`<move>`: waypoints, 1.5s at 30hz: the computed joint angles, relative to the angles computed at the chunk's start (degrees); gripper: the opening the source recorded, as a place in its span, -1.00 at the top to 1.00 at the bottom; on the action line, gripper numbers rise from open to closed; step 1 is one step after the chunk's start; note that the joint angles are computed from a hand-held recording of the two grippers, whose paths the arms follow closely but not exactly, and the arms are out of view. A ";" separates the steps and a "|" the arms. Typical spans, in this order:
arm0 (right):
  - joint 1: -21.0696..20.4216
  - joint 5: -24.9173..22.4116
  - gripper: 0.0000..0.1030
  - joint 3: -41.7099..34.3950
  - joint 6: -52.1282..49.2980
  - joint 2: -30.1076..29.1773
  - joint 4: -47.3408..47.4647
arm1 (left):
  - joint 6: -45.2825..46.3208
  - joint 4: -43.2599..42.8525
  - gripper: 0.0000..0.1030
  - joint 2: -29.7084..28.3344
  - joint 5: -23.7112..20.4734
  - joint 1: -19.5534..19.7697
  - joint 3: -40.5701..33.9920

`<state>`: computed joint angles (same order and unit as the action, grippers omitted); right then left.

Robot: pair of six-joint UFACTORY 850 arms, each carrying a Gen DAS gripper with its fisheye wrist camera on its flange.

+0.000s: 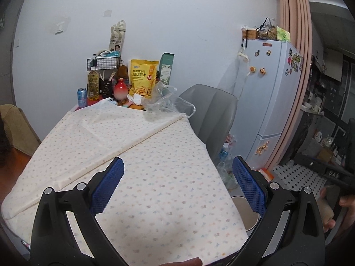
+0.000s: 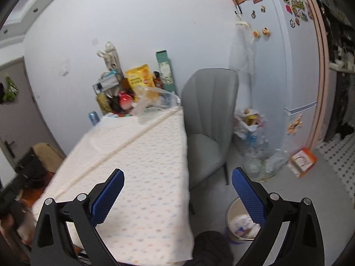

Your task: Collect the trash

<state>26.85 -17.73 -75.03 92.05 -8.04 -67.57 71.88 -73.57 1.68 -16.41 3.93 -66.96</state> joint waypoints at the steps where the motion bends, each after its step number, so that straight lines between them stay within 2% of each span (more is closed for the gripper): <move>1: 0.33 -0.31 -0.85 0.26 0.88 0.36 -1.18 | 0.22 -0.02 -0.89 0.71 0.37 0.16 0.70; 8: 2.36 -2.35 -0.85 2.31 2.84 2.72 -4.10 | 3.86 -3.89 -0.89 5.17 2.27 1.19 4.84; 13: 4.57 -5.74 -0.85 3.79 7.78 3.93 -11.01 | 6.34 -6.20 -0.89 7.88 2.58 2.03 6.86; 20: 4.71 -3.36 -0.85 4.26 6.41 3.82 -9.47 | 7.15 -7.15 -0.89 9.10 2.32 3.11 7.90; 26: 5.25 -3.10 -0.85 3.32 2.95 2.50 -7.03 | 10.26 -11.57 -0.89 8.91 2.33 3.37 8.07; 35: 3.85 1.07 -0.85 3.10 -2.65 1.57 -0.54 | 4.50 -6.28 -0.89 7.49 1.99 3.38 7.54; 45: 3.74 1.20 -0.85 2.62 -4.43 1.11 1.08 | 2.92 -4.61 -0.89 7.10 1.90 3.19 7.28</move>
<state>30.60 -16.53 -72.41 87.62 -6.94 -66.48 74.79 -78.17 8.78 -14.50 7.12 -59.68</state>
